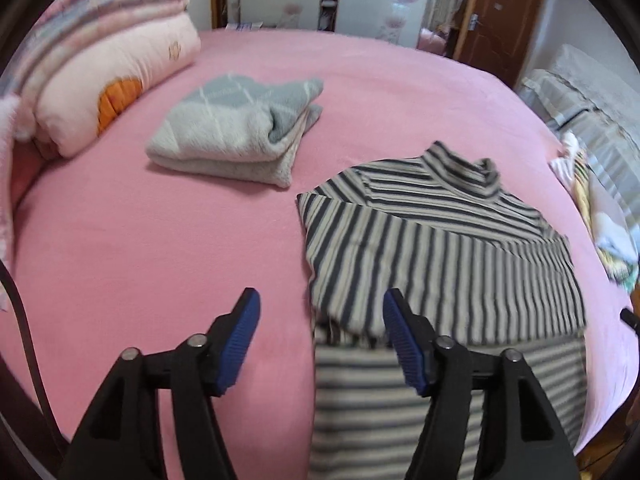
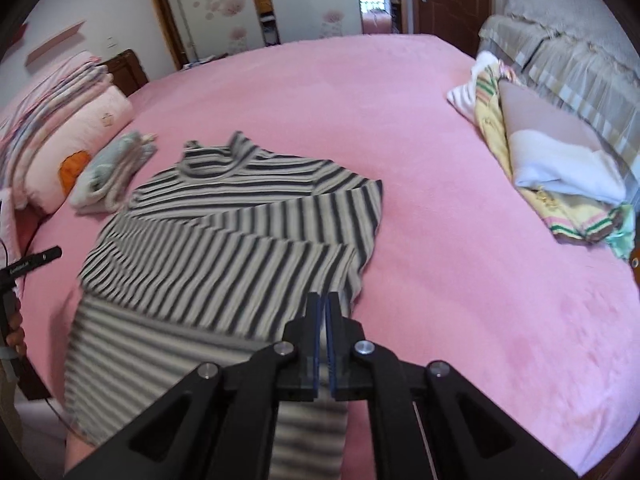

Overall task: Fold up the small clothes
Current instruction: 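Open both tools and lift them off the folded shirt, then grasp the shirt hem with both tools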

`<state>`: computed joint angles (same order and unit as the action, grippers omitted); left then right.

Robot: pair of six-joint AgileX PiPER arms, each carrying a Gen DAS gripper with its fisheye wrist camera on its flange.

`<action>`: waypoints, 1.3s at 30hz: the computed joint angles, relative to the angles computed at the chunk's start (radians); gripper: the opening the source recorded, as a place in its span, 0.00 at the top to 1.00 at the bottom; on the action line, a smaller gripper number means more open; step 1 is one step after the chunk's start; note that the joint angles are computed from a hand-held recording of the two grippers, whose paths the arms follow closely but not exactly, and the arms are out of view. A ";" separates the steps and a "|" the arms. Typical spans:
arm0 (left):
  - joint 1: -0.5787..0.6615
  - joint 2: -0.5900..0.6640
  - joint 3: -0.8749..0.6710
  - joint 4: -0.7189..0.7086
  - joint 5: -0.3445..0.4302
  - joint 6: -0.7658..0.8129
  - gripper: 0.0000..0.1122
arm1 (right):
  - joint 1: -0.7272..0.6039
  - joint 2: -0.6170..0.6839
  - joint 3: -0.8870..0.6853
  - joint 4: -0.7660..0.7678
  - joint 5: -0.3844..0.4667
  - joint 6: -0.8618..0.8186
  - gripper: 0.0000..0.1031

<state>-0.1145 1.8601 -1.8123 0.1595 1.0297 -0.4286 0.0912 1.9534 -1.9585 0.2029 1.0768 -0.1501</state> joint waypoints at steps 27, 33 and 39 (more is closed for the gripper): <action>-0.459 -0.698 1.174 0.320 -0.294 -0.565 0.36 | -0.164 -0.727 1.130 0.275 -0.151 -0.510 0.89; -0.356 -0.694 1.228 0.170 -0.375 -0.394 0.36 | -0.219 -0.733 1.164 0.246 -0.100 -0.557 0.89; -0.355 -0.645 1.266 0.133 -0.419 -0.333 0.36 | -0.269 -0.697 1.210 0.243 -0.092 -0.598 0.89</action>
<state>-0.4700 1.2153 -0.5461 0.2930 0.6108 -0.7618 -0.1778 1.2566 -0.7485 0.4462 0.9851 -0.7481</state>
